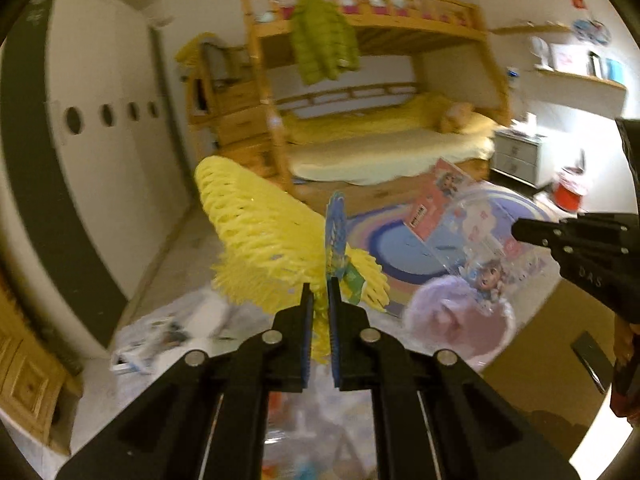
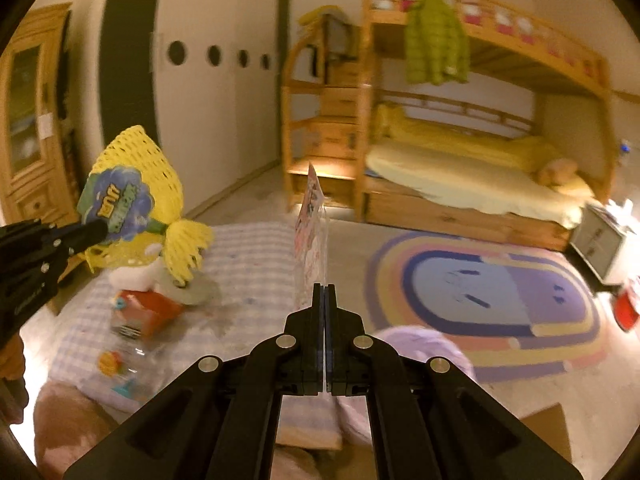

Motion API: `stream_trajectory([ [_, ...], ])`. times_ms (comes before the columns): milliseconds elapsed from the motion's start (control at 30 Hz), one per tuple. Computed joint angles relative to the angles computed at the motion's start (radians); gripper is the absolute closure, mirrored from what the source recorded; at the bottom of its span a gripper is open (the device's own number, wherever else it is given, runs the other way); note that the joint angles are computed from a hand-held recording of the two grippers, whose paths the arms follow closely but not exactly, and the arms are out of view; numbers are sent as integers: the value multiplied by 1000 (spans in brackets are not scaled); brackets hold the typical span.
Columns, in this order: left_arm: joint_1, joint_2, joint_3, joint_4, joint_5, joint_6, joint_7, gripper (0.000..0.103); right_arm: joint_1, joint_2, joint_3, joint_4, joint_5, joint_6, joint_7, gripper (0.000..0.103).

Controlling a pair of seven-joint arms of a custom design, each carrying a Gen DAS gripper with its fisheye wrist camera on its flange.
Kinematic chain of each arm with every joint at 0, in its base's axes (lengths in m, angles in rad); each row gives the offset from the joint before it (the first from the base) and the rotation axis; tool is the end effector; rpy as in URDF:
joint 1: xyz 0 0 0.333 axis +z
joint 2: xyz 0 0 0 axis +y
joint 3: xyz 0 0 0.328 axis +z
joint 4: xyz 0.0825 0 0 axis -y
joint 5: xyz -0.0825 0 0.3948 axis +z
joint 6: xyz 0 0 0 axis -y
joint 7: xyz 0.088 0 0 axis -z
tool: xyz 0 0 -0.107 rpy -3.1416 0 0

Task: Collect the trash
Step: 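Carry both items over the white trash bin and open both tools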

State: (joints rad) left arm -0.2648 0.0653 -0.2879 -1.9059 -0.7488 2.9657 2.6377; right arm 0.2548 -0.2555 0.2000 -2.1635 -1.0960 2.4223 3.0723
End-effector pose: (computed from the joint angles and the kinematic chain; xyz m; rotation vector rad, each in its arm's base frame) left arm 0.5625 -0.2869 0.5765 -0.7301 2.2229 -1.1539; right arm 0.4723 0.2361 0.5681 -1.3260 1.8990 -1.0791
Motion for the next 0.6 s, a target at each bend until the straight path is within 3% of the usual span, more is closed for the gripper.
stream_trajectory([
  [267,-81,139,-44,84,197,-90,-96,98,-36,-98,-23,-170,83,-40,45,103],
  [467,-153,294,-21,238,410,-185,-271,98,-96,-98,-62,-244,122,37,74,103],
  [600,-156,368,-30,335,451,-272,-323,96,-135,-69,-86,-264,133,98,81,103],
])
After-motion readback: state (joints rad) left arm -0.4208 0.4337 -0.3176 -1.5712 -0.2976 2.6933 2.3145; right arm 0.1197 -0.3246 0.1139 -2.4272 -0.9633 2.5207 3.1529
